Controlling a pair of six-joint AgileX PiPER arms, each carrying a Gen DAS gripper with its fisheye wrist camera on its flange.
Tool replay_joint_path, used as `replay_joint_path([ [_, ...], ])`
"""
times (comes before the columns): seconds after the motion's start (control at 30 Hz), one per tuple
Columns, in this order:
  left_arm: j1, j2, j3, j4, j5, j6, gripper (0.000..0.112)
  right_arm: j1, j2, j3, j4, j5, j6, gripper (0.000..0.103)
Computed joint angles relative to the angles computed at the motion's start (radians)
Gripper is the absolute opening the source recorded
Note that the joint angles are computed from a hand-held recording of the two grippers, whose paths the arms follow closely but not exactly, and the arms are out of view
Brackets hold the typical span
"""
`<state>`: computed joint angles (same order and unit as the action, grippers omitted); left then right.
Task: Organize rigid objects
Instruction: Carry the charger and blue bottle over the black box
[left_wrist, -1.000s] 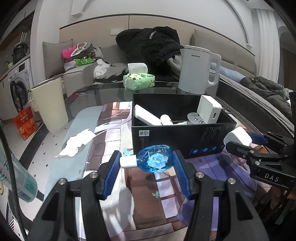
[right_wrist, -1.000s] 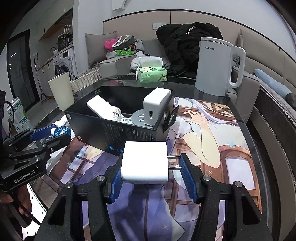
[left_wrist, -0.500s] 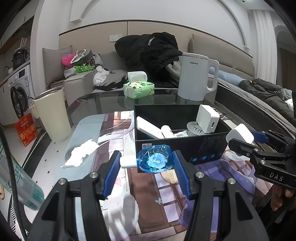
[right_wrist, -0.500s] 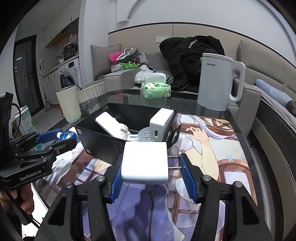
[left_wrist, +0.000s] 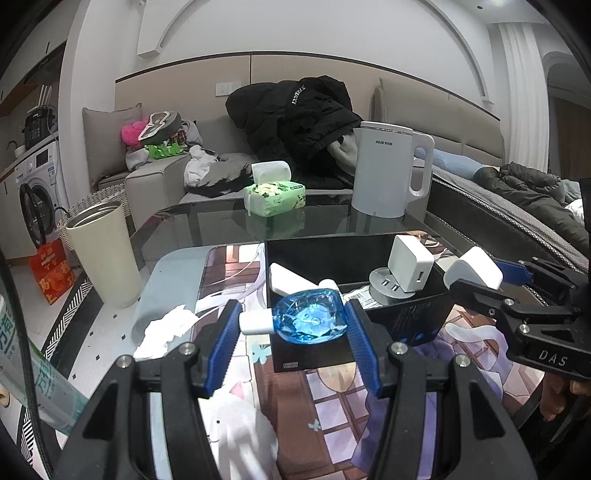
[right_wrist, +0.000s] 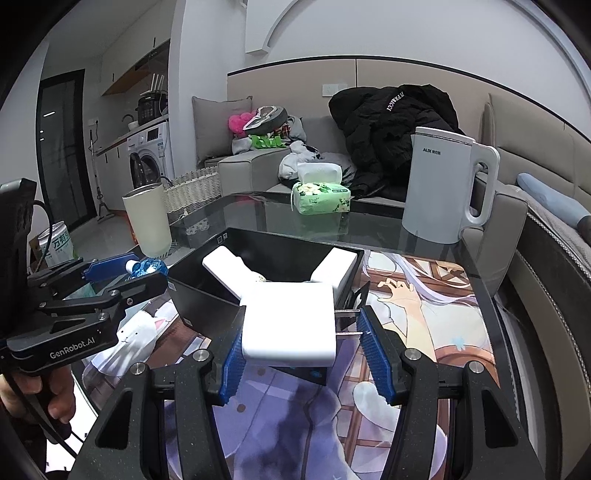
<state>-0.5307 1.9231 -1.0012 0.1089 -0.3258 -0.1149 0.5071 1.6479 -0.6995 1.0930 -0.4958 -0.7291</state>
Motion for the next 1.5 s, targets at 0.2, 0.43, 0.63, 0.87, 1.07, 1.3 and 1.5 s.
replay_joint_path([
  [0.2, -0.004, -0.005, -0.024, 0.015, 0.007, -0.003, 0.056, -0.002, -0.006, -0.039, 0.052, 0.007, -0.088, 0.057],
  [0.43, -0.006, 0.004, -0.083, 0.048, 0.040, -0.018, 0.056, -0.038, 0.014, -0.115, 0.068, 0.074, -0.169, 0.057],
  [0.63, 0.002, 0.022, -0.142, 0.161, 0.073, -0.124, 0.056, -0.077, 0.038, -0.176, 0.094, 0.143, -0.238, 0.057],
  [0.87, 0.014, 0.063, -0.241, 0.368, 0.119, -0.332, 0.056, -0.114, 0.071, -0.270, 0.220, 0.194, -0.423, 0.057],
  [1.07, 0.009, 0.091, -0.304, 0.352, 0.146, -0.311, 0.056, -0.151, 0.104, -0.346, 0.331, 0.237, -0.581, 0.057],
  [1.3, -0.002, 0.139, -0.366, 0.247, 0.169, -0.201, 0.056, -0.184, 0.157, -0.407, 0.430, 0.287, -0.701, 0.057],
  [1.5, -0.007, 0.193, -0.405, 0.185, 0.171, -0.129, 0.056, -0.199, 0.210, -0.437, 0.549, 0.303, -0.845, 0.057],
])
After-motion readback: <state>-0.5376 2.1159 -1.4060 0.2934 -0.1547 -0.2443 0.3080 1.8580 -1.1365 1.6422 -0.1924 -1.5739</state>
